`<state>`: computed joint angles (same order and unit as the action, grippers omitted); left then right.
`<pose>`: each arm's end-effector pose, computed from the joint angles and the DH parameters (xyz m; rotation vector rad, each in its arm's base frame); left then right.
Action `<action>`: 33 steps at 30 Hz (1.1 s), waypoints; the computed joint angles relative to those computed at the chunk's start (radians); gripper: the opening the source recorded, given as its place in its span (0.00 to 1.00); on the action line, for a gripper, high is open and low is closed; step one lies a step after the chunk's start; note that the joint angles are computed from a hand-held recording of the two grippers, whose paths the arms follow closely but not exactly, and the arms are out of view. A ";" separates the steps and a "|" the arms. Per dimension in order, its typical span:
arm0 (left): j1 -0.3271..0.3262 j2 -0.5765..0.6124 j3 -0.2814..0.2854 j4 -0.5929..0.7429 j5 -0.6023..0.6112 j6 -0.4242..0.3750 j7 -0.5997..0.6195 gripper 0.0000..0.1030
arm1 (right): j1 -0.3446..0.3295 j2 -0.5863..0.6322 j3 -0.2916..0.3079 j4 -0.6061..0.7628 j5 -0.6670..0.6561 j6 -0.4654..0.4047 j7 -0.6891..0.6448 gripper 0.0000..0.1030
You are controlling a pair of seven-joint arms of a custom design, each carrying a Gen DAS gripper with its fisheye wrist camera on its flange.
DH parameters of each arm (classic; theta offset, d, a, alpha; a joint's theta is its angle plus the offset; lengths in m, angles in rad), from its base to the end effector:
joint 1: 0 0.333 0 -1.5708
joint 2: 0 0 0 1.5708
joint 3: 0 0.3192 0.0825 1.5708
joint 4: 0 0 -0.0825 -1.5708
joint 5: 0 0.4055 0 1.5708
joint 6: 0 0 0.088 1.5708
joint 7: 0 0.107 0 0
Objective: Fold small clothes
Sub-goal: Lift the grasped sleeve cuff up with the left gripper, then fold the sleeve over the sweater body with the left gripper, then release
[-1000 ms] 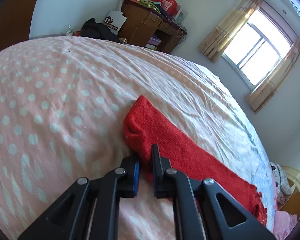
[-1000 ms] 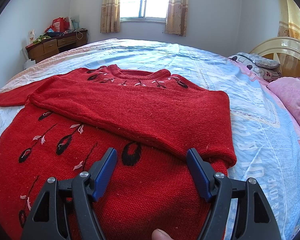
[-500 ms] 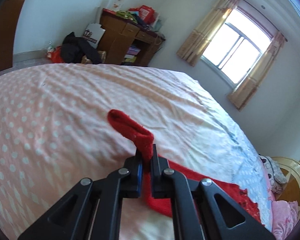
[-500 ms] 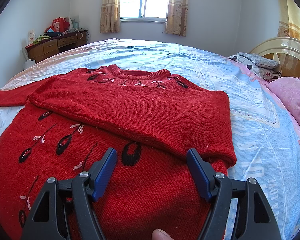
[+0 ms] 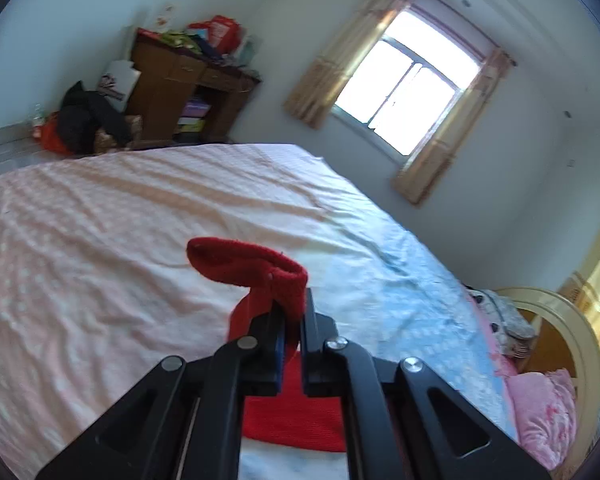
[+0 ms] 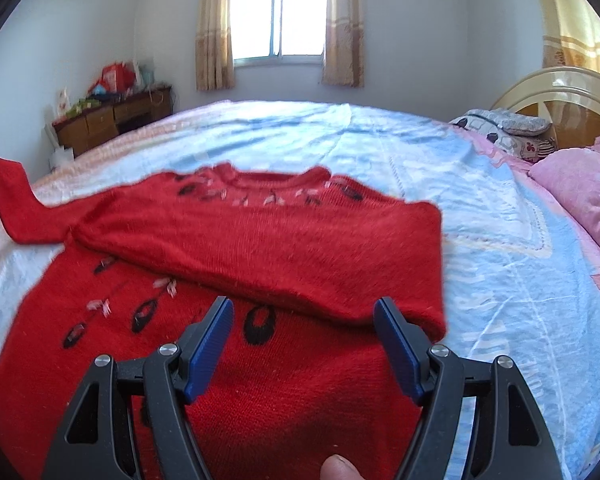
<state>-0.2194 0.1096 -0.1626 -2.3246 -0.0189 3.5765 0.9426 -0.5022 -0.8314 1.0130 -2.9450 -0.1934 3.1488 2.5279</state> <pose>0.5370 -0.2109 0.4230 -1.9398 1.4594 -1.5077 0.3442 0.1589 0.3579 -1.5551 1.8525 -1.0379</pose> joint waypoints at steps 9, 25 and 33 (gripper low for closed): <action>0.024 0.037 -0.061 0.117 0.272 0.019 -0.217 0.05 | -0.016 -0.117 0.033 -0.040 0.044 0.029 0.076 0.71; -0.100 0.159 -0.125 0.354 0.364 -0.016 -0.256 0.05 | -0.010 -0.124 -0.015 -0.075 0.072 0.032 0.123 0.71; -0.256 0.270 -0.096 0.474 0.320 -0.071 -0.174 0.05 | -0.004 -0.126 -0.051 -0.094 0.080 0.021 0.163 0.71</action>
